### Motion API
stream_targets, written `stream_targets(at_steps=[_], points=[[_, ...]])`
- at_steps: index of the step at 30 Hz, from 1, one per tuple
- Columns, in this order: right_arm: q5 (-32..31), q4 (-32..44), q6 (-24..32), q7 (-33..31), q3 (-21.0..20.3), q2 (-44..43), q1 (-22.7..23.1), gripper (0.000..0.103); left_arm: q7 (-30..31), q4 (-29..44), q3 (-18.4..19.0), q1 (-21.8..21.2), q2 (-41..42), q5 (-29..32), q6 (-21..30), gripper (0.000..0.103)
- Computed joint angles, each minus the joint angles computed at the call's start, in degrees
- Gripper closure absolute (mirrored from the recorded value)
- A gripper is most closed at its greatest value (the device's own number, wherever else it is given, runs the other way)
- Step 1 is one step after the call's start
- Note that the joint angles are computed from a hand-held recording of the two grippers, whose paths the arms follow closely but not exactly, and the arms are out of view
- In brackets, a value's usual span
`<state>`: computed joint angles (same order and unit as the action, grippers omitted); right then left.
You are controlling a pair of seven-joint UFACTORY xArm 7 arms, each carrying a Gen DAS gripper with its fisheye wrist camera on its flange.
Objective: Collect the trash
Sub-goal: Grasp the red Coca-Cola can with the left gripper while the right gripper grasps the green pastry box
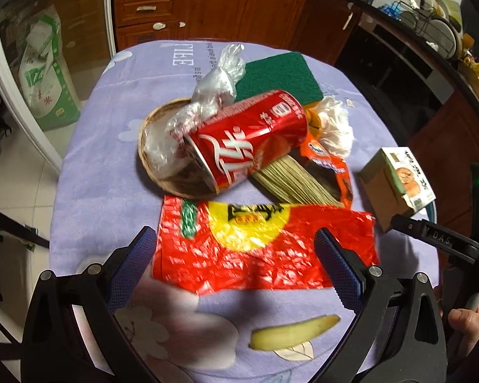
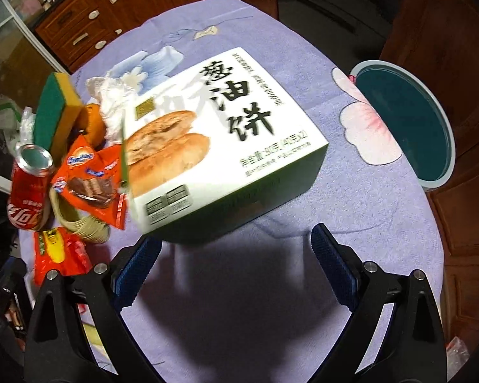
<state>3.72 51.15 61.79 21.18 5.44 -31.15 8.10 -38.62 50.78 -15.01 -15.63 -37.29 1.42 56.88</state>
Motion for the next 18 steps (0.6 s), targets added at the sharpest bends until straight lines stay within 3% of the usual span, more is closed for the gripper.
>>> stream_targets(at_steps=[11, 14, 15, 18], points=[[-5.49, -2.4, -1.99, 1.68, -1.28, -3.11, -4.75, 0.012, 8.15, 5.74, 1.06, 1.89, 9.44, 6.95, -7.02, 0.005], [-6.11, -3.37, -3.18, 1.02, -1.69, -3.78, -5.43, 0.013, 10.52, 6.34, 1.9, 0.53, 10.33, 4.77, -7.19, 0.028], [-6.17, -3.71, -3.81, 0.67, -1.81, -3.99, -5.52, 0.014, 10.99, 6.41, 1.88, 0.12, 10.44, 4.18, -7.03, 0.032], [-5.78, -4.18, -6.5, -0.96, -2.22, -3.68, -5.27, 0.031, 12.56, 6.16, 2.46, -1.89, 10.58, 0.51, -6.39, 0.036]])
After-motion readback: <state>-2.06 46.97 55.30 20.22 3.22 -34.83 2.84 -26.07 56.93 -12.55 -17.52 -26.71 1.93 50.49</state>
